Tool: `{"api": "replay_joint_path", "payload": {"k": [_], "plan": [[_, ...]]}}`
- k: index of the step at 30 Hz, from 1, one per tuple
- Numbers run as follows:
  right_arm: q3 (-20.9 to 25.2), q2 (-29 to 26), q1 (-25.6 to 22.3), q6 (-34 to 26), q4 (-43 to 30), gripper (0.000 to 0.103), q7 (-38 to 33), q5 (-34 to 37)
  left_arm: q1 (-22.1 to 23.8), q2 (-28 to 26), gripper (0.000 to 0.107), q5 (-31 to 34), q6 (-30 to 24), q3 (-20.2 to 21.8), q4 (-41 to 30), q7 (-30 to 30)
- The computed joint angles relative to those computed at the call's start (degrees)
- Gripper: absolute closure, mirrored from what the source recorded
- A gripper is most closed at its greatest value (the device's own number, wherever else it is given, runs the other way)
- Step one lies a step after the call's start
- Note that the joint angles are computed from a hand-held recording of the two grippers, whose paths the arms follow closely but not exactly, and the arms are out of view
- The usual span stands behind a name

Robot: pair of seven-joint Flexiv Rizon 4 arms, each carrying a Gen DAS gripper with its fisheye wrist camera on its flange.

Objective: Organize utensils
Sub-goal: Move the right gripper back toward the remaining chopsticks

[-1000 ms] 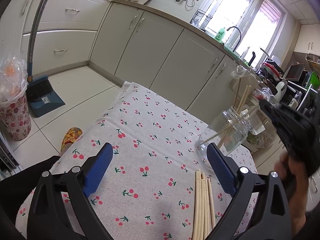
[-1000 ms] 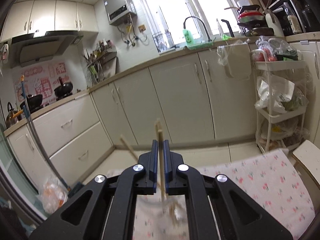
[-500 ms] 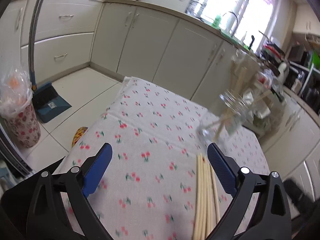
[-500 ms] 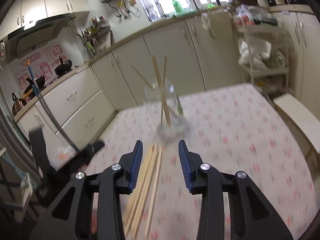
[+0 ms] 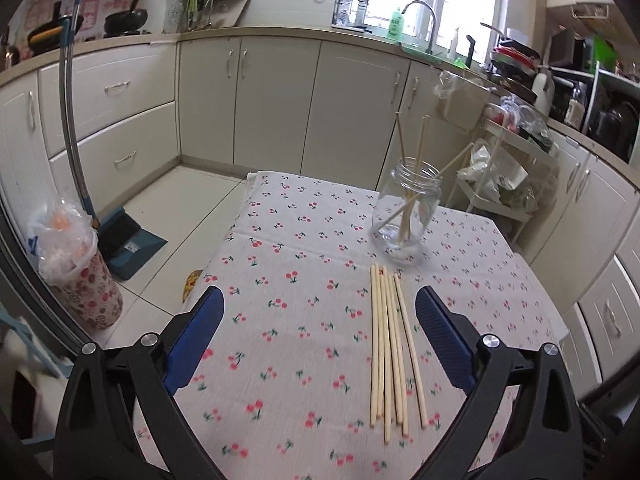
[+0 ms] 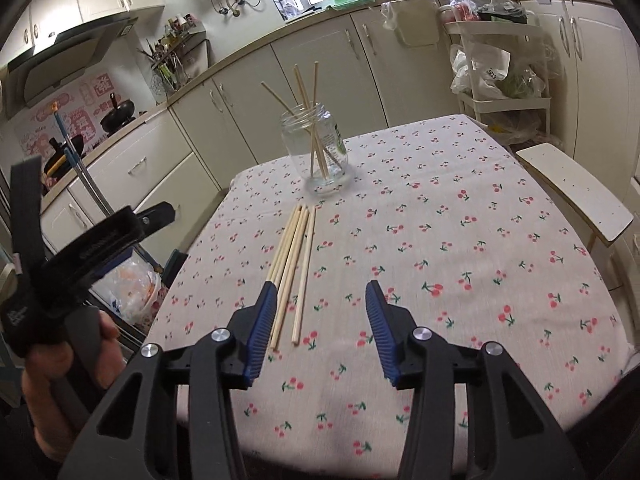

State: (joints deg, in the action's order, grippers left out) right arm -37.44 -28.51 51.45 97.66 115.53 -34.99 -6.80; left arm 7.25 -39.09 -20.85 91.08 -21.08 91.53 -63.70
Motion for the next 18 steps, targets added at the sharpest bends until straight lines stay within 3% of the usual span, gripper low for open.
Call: {"api": "replay_joint_path", "payload": {"k": [7, 18], "plan": [[-1.72, 0.6, 2.22, -0.43, 0.37, 0.057, -0.04, -0.54, 2.04, 3.31, 0.013, 0.34, 0.52, -0.2, 4.06, 0.61], [-5.94, 1.0, 6.46, -0.84, 1.04, 0.057, -0.57, -0.77, 6.78, 5.54, 0.012, 0.01, 1.72, -4.27, 7.77, 2.33]]}}
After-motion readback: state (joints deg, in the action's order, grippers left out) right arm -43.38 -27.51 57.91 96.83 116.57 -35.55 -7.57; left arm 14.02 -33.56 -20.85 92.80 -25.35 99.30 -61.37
